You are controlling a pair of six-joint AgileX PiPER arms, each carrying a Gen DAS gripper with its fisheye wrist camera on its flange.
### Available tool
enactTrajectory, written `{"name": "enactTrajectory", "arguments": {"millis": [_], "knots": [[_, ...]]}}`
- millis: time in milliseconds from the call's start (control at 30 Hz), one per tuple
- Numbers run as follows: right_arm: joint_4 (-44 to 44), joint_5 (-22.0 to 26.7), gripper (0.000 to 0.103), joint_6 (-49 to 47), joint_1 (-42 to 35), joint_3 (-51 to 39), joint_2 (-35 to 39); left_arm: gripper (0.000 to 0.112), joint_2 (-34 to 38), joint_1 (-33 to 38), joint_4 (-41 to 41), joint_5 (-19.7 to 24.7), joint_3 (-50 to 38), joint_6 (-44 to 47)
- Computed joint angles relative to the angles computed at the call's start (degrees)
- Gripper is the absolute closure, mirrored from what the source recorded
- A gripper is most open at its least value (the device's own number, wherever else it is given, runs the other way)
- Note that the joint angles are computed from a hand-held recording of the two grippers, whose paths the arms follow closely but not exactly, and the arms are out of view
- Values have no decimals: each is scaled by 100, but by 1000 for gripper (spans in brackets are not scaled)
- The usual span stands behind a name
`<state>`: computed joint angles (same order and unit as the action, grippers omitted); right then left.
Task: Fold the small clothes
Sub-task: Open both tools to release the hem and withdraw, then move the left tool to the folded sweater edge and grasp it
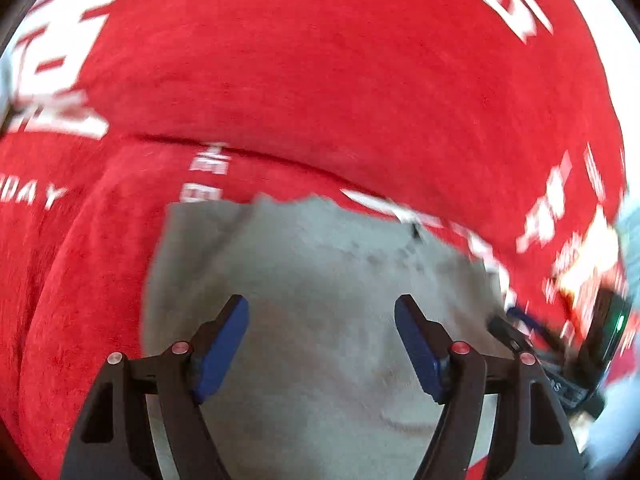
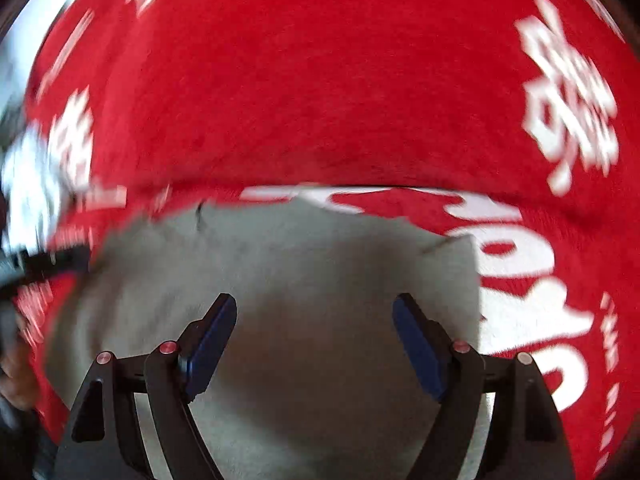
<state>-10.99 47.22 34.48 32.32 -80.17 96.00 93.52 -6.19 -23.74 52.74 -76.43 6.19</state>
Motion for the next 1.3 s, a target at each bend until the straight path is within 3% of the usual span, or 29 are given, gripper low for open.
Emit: {"name": "enactTrajectory", "arguments": {"millis": [100, 200, 267, 367, 467, 600, 767, 833, 900, 933, 1000, 1167, 1300], "knots": [[-510, 652, 20, 3, 364, -490, 469, 37, 234, -720, 1204, -101, -112, -611], [-268, 786, 20, -29, 122, -505, 658, 37, 689, -780, 1747, -6, -269, -1113], [-418, 557, 15, 210, -61, -158, 559, 37, 659, -776, 1998, -388, -113, -1179], [-446, 243, 15, 394, -280, 253, 334, 37, 603, -890, 2364, -382, -83, -1438], [-1035, 488, 15, 1016, 11, 340, 38, 37, 113, -1123, 2966, -449, 252, -2087], [-942, -7, 15, 1228, 542, 937, -782, 37, -891, -990, 1940, -783, 1153, -1431], [-1520, 202, 14, 1699, 1551, 1180, -850, 37, -1604, -1671, 2930, -1153, 2130, -2488], [-1860, 642, 14, 1881, 1707, 1202, -615, 37, -1748, -1846, 3482, -1143, 2354, -2844], [-1796, 554, 14, 1995, 1614, 1458, -690, 37, -1909, -1887, 3609, -1094, 2513, -2850], [-1569, 236, 13, 2064, 1403, 1835, -999, 37, -1988, -1828, 3563, -1045, 2574, -2757], [-1355, 140, 13, 2162, 1222, 2154, -1299, 37, -2162, -1631, 3329, -944, 2691, -2493], [-1686, 575, 13, 2848, 1725, 2462, -1911, 37, -2930, -713, 2183, -708, 3049, -1729], [-1754, 750, 11, 3082, 2159, 2671, -1990, 37, -3301, 296, 1280, -398, 3178, -902]]}}
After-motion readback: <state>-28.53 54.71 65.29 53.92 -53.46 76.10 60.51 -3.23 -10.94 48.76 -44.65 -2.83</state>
